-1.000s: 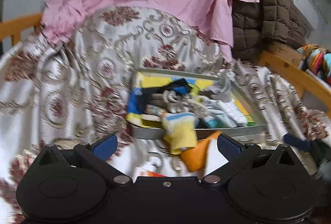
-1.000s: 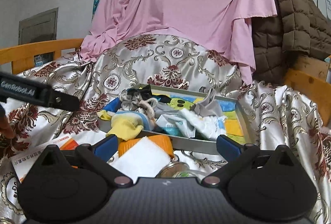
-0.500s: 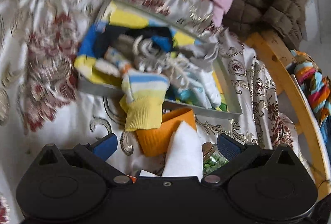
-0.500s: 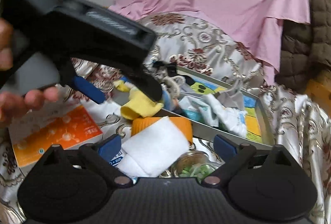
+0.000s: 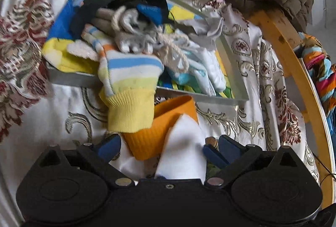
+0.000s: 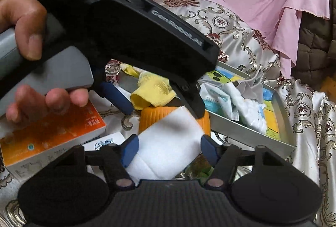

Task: Organize soft objects
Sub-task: 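Grasp the white tissue with the right tool while the left tool grasps the orange item, then carry the tissue and orange item into the cartoon tray and open both tools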

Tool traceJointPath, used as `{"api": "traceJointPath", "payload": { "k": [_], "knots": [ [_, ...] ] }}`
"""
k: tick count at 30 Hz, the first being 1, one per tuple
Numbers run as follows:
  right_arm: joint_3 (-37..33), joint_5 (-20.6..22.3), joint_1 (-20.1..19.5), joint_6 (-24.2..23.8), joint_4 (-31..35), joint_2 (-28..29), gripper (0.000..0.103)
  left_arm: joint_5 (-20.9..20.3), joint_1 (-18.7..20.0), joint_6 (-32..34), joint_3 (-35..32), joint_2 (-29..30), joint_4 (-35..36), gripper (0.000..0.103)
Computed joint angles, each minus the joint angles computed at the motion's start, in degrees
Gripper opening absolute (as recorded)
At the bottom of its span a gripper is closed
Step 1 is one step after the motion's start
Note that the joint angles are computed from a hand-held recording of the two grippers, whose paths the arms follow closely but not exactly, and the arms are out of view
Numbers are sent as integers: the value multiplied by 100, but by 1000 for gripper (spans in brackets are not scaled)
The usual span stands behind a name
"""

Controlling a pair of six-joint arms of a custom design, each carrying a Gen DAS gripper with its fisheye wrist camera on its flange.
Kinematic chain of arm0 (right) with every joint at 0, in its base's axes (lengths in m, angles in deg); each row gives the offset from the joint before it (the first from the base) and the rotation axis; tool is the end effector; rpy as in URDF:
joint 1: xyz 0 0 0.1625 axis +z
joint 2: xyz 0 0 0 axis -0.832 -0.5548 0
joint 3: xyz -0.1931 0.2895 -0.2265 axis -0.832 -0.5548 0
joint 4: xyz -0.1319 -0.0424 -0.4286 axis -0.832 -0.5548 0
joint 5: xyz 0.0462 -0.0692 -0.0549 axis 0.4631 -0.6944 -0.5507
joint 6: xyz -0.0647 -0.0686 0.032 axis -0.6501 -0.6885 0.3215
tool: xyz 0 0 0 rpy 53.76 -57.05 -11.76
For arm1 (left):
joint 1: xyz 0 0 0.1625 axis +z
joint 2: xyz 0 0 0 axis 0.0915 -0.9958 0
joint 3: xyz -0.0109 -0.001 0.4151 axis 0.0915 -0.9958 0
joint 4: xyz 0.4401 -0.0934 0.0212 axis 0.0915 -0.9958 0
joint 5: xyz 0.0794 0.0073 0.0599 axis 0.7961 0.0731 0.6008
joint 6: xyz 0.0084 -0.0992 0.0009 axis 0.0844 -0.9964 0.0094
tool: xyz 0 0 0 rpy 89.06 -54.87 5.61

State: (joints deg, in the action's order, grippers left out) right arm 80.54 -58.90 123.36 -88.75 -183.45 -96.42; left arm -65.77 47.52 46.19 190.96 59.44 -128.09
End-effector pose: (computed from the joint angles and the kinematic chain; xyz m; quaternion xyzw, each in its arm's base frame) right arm -0.0504 -0.4984 0.1515 0.4607 -0.7662 0.3255 0.3077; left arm -0.2329 -0.5926 -0.0978 0.0587 0.9618 -0.2554 0.0788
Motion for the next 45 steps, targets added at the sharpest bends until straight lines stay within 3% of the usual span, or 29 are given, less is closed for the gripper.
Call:
{"api": "traceJointPath", "payload": {
  "k": [5, 8, 14, 21, 28, 35, 41, 45],
  "knots": [
    [27, -80, 10, -138, -148, 56, 47, -51, 43, -69, -73, 101, -60, 92],
    [31, -184, 34, -169, -242, 99, 34, -14, 62, -172, -36, 105, -172, 82],
    [39, -274, 34, -170, -360, 141, 18, 184, 56, -379, 85, 63, -388, 58],
    [26, -279, 40, -78, -354, 90, 14, 295, 38, -362, 131, 114, -648, 52],
    [118, -304, 91, -443, -1081, 223, 10, 197, 92, -407, 173, 119, -816, 54],
    [160, -163, 121, -377, -1642, 192, 9, 431, 39, -165, 19, 347, -942, 57],
    [95, -87, 77, -95, -1651, 83, 9, 610, -4, -267, -19, 415, -1006, 46],
    [54, -108, 67, -14, -1614, 93, 9, 767, -139, -711, 105, 327, -947, 34]
  ]
}}
